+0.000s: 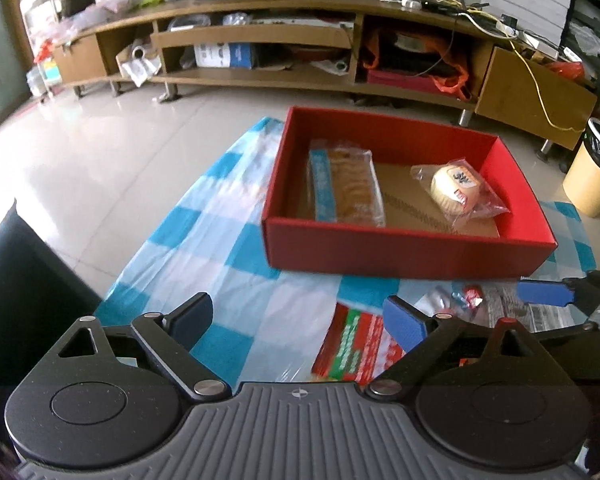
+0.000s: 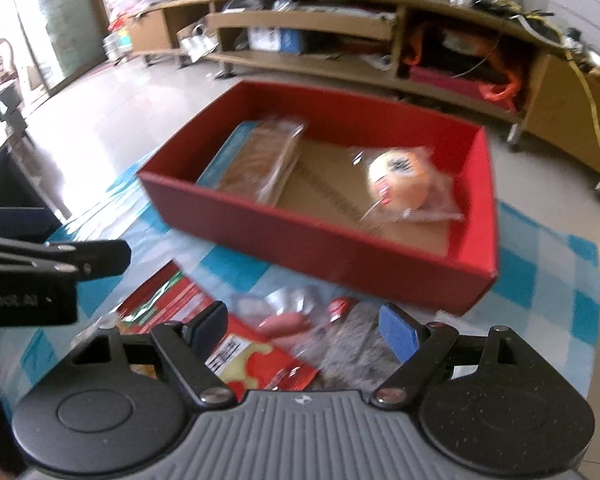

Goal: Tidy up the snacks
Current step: 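Move left tool to the waffle bag while right tool approaches the red spicy-strip packet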

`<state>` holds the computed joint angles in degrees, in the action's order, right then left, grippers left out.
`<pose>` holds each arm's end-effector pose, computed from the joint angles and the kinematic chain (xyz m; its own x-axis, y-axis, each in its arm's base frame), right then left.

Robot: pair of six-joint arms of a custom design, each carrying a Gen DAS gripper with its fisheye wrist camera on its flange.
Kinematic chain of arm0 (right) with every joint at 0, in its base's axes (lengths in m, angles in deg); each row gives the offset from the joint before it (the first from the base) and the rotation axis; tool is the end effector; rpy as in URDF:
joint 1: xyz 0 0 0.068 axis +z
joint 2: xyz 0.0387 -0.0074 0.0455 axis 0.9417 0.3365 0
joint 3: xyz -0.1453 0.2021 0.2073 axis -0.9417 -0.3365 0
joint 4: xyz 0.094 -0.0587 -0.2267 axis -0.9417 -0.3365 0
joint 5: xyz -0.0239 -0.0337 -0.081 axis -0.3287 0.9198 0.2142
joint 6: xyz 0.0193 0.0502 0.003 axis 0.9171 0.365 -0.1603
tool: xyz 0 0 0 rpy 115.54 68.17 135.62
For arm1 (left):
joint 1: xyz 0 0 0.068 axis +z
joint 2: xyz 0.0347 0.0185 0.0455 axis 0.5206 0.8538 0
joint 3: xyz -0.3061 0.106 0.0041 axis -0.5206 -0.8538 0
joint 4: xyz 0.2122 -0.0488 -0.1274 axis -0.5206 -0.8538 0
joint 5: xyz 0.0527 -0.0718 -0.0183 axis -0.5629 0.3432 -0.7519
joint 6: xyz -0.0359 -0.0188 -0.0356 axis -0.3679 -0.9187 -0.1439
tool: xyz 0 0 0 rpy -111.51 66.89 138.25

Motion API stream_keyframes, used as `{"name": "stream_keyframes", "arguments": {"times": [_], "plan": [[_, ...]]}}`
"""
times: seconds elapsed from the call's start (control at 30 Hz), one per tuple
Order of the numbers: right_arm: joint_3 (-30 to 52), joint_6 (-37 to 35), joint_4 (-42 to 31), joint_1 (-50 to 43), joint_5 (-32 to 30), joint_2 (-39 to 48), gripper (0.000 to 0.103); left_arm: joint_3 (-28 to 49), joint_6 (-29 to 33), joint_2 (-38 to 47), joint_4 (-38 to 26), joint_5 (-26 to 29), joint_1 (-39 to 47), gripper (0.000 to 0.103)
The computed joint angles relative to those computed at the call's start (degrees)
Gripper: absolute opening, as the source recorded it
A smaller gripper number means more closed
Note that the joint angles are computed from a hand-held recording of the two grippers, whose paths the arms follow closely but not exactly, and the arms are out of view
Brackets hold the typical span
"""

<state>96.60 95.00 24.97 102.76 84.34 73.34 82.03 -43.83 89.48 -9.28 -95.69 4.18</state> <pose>0.3250 0.2037 0.1394 -0.7756 -0.2401 -0.5838 -0.3446 0.9359 0.0729 0.2423 -0.1120 0.1856 -0.8043 -0.0367 -0.5931 -0.0587 0.9981 0.0178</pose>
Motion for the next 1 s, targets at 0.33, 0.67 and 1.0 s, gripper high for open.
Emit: {"name": "stream_keyframes", "arguments": {"times": [0.33, 0.67, 1.0], "plan": [[5.0, -8.2, -2.1, 1.3, -4.7, 5.1, 0.083, -2.9, 1.7, -3.1, -0.2, 6.2, 7.0, 0.096], [12.0, -9.5, -5.9, 0.5, -11.5, 10.0, 0.084, -3.3, 3.1, -2.1, -0.2, 10.4, 10.3, 0.096], [11.0, -13.3, -9.0, 0.4, -16.0, 8.6, 0.09, -3.7, 3.4, -2.2, -0.3, 13.2, 12.5, 0.097]]}}
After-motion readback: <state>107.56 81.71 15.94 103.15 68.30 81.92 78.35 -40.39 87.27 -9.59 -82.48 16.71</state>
